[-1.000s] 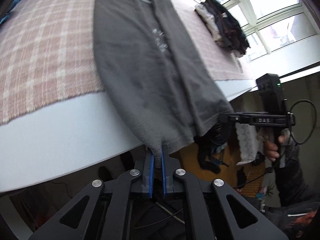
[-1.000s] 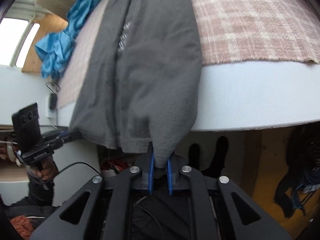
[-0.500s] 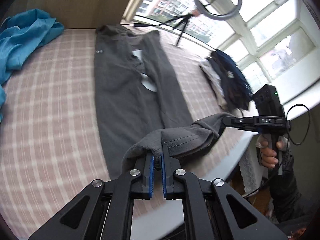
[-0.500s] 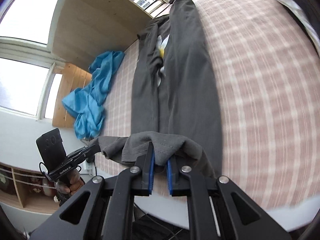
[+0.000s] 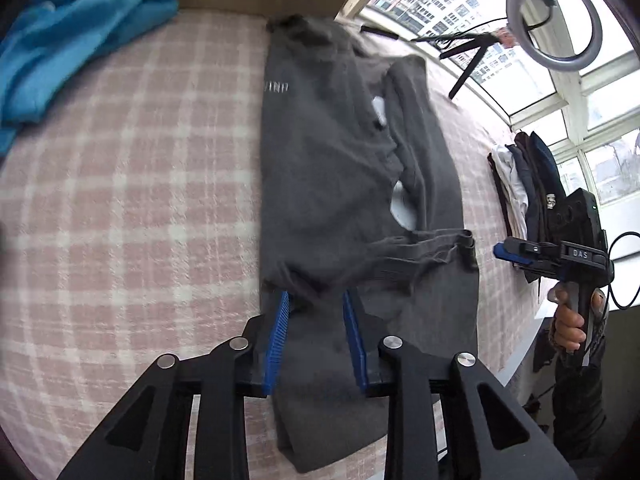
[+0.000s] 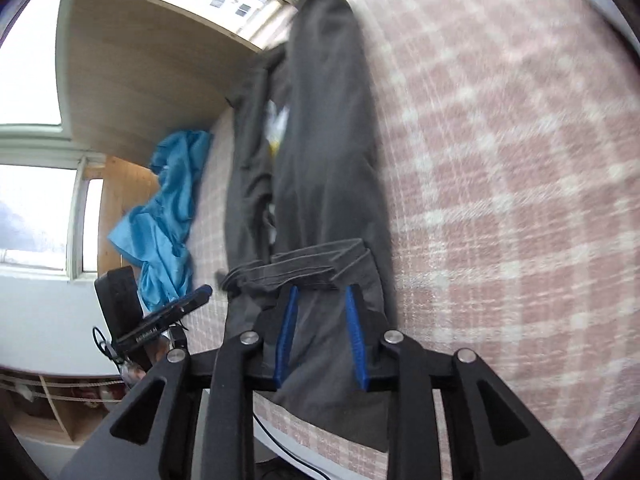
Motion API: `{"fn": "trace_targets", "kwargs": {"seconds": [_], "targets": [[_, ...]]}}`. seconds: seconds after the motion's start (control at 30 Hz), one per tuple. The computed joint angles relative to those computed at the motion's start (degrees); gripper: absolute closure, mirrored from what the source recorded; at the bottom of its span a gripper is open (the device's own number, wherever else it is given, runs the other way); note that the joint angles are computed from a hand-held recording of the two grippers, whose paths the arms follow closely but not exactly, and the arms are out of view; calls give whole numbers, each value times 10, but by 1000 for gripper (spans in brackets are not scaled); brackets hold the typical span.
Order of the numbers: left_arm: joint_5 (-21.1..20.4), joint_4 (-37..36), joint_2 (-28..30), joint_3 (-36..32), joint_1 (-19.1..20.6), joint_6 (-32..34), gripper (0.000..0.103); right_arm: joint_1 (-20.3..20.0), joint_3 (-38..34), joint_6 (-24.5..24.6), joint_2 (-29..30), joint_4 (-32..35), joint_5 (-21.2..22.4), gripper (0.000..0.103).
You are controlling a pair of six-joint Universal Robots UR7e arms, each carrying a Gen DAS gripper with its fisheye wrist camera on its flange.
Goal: Fold clothes
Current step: 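Open both tools and pull them back from the folded end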
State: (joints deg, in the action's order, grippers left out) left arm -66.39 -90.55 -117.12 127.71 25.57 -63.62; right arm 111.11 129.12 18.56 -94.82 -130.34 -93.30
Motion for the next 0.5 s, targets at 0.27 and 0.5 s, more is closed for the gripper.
{"fn": "trace_targets", "kwargs": {"seconds": [0.27, 0.5], "targets": [[-61, -73, 29, 23, 34, 149, 74, 52, 23, -57, 88, -60, -17, 78], [-11, -104, 63, 14, 79, 168, 81, 43, 42, 33, 81, -171, -142, 78]]}}
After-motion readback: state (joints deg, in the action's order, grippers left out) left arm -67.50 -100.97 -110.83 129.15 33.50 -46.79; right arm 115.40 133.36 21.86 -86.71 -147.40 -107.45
